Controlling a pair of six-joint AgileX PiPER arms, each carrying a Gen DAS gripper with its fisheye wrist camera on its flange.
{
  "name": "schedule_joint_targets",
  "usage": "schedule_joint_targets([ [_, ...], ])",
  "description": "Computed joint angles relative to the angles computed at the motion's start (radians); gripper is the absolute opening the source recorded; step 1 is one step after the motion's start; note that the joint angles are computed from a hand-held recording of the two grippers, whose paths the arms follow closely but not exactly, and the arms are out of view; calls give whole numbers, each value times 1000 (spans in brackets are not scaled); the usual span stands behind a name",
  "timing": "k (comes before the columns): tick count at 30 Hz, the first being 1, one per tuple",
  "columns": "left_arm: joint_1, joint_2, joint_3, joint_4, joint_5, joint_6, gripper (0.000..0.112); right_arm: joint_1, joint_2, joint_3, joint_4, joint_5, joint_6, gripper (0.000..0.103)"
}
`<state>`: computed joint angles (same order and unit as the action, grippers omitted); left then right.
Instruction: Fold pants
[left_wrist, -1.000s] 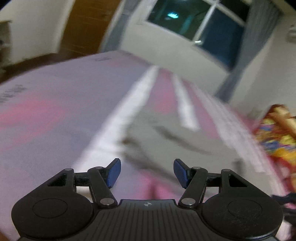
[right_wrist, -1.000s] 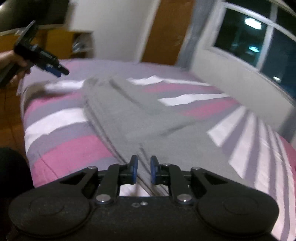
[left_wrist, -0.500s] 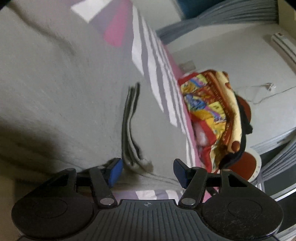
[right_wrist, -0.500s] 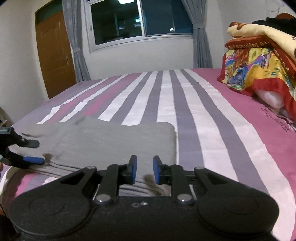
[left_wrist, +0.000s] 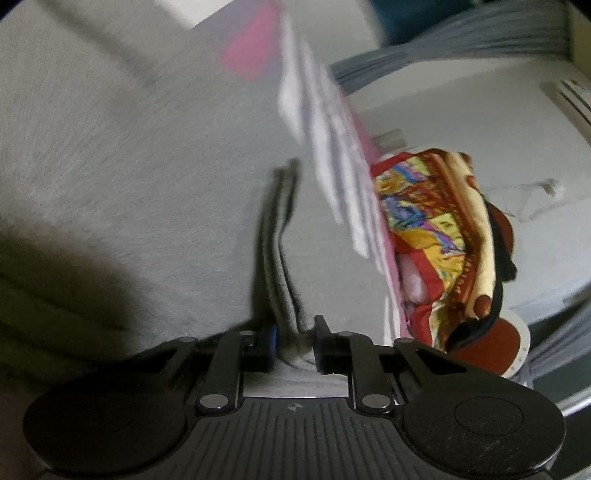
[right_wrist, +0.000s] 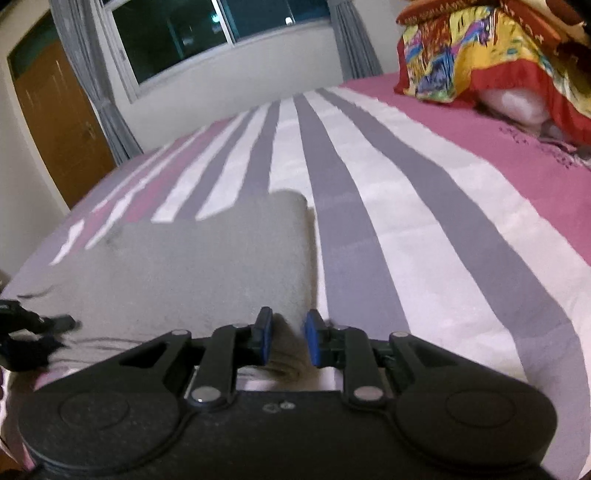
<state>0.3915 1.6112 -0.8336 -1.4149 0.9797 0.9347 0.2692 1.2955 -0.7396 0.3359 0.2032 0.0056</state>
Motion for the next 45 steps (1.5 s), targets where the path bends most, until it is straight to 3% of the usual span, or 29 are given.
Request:
schedule_joint_targets([
  [5,26,-61,29,26,-5,32,18,-28,-12,15,211,13,-240,21],
  [11,46,-27,23,51,1,74,19,-48,5,4,268,43,-321,23],
  [16,-15,-108,-68,178,-107,-26,46,-60,8,-27,265,57,-365,24],
  [18,-28,-81,-132,222,-127,-68,47,-68,46,-66,263,74,-386,24],
  [23,-104,77,-344,389,-170,-220,47,-70,202,-237,95,120,-215,24],
  [28,-144,212,-535,450,-172,-305,47,-65,379,-473,-62,188,-69,24],
  [34,-182,286,-630,479,-200,-365,47,-80,530,-687,-71,270,-17,24],
  [36,-192,283,-615,466,-223,-361,47,-83,545,-688,-50,278,-17,24],
  [40,-231,228,-559,537,-279,-369,46,-74,478,-580,-26,215,-55,25],
  [45,-279,137,-476,661,-337,-422,47,-72,415,-517,-38,258,-73,27],
])
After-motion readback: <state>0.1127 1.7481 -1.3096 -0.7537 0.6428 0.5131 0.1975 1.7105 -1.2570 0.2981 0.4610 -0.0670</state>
